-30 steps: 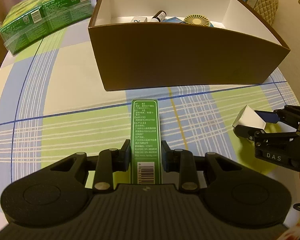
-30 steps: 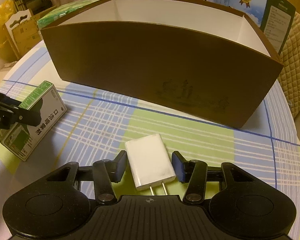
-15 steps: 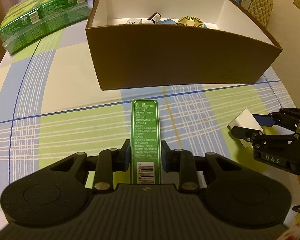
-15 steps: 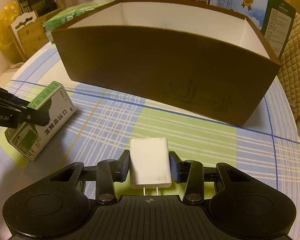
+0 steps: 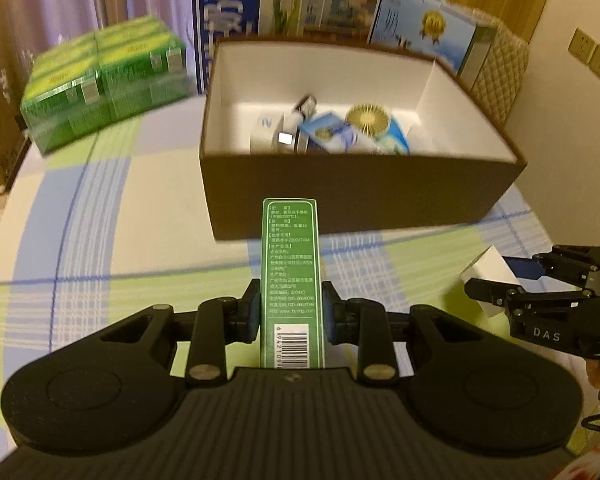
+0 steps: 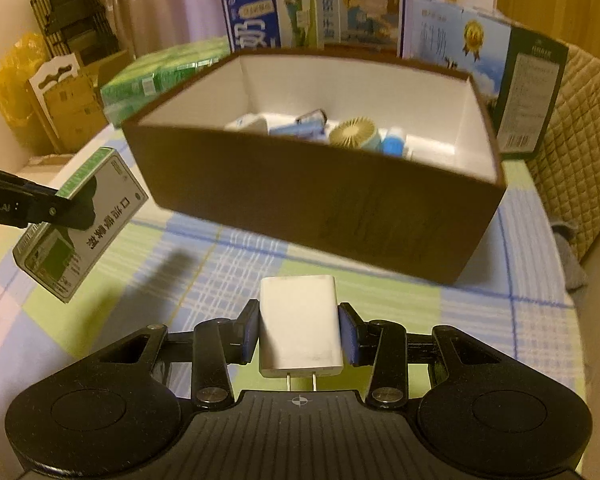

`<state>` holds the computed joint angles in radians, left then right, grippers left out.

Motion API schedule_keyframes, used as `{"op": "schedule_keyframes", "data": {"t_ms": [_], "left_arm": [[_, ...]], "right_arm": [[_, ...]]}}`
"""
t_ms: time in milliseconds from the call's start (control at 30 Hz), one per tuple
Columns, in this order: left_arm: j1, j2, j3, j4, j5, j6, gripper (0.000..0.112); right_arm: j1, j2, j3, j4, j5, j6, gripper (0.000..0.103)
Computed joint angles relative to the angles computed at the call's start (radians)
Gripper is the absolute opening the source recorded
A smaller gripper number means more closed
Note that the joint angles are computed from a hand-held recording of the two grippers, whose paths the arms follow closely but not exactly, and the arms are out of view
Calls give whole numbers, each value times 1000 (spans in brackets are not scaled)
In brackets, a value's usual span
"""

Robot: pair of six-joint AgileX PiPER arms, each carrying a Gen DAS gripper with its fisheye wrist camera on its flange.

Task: Organize rigid objects
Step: 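Lift and carry the spray box and charger plug over the brown box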

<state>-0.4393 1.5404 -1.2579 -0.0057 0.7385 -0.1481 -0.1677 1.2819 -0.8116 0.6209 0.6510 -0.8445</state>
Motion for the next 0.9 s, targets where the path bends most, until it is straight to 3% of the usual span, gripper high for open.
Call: {"op": "schedule_keyframes", "data": {"t_ms": [400,900], "left_arm": [[13,93,-271,-28,42,83,25],[20,432,-802,-13,200,120,25]], "right_arm": [[-60,84,-270,56,114,8,38],[-49,301,-567,41,111,109,38]]}}
